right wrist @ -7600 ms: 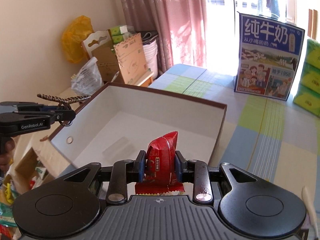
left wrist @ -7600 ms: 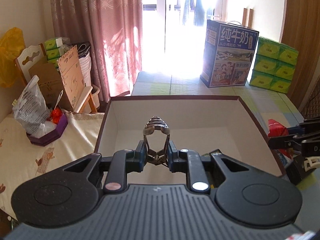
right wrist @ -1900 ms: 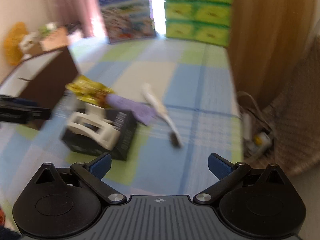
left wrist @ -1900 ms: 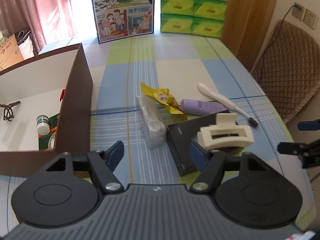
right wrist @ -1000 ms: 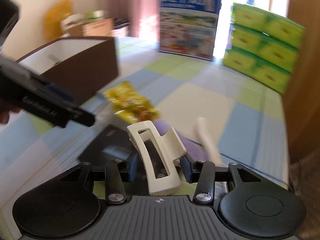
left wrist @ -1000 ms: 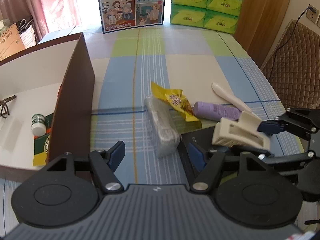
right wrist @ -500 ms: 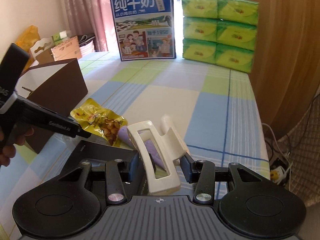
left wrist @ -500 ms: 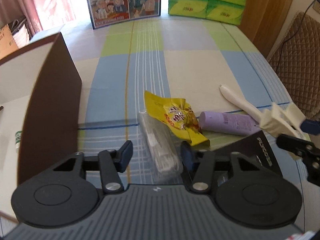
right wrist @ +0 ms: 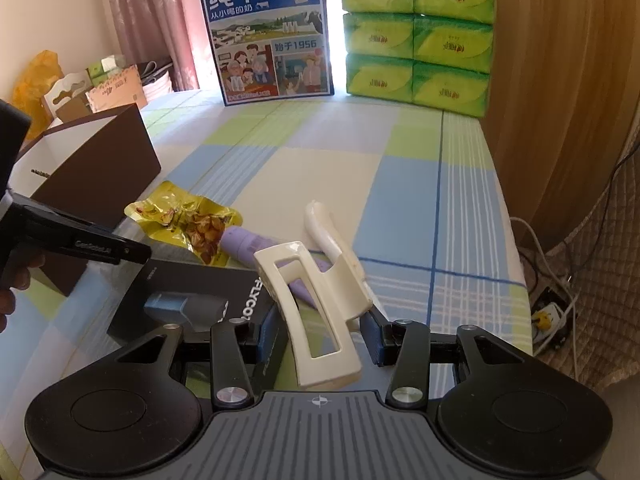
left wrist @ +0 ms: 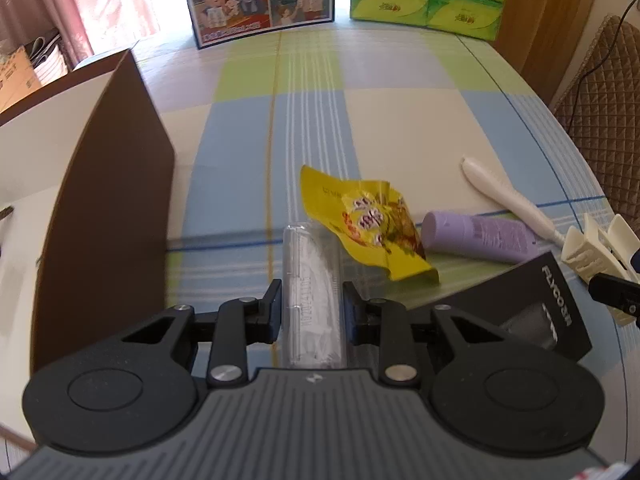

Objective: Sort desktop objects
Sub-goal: 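Grasp the clear wrapped item with the left tool while the right tool grasps the white hair clip, then carry the wrapped item with the left tool while the right tool carries the clip over the box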

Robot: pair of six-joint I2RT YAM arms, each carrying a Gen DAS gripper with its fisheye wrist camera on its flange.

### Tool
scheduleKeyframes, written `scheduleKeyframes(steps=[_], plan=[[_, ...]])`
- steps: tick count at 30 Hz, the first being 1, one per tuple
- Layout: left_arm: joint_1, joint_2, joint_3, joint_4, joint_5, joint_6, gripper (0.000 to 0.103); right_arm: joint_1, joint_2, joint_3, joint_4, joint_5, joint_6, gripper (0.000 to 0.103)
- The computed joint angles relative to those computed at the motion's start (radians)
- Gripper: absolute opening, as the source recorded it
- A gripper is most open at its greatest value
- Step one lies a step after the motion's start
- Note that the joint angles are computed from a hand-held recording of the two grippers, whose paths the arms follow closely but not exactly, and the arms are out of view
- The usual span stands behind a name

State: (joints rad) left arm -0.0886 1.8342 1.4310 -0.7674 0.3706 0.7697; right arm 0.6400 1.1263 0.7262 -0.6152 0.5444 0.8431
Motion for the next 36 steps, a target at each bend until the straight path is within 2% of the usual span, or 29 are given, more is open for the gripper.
scheduleKeyframes(steps=[10,19,28,36], plan=[[0.054,-0.018,-0.010,-0.031,0.016,0.005,0.025,0.042,-0.004,0.016,-0.043,0.026,0.035,0.042],[0.140,-0.072,-0.056,-0.085,0.040,0.096,0.025,0.110,0.001,0.051,-0.107,0.068,0.103,0.042],[0.253,-0.102,-0.039,-0.207,0.094,0.211,0.025,0.213,0.051,0.141,-0.184,0.115,0.187,0.042],[0.381,-0.094,0.089,-0.377,0.196,0.329,0.025,0.291,0.160,0.268,-0.212,0.151,0.224,0.042]])
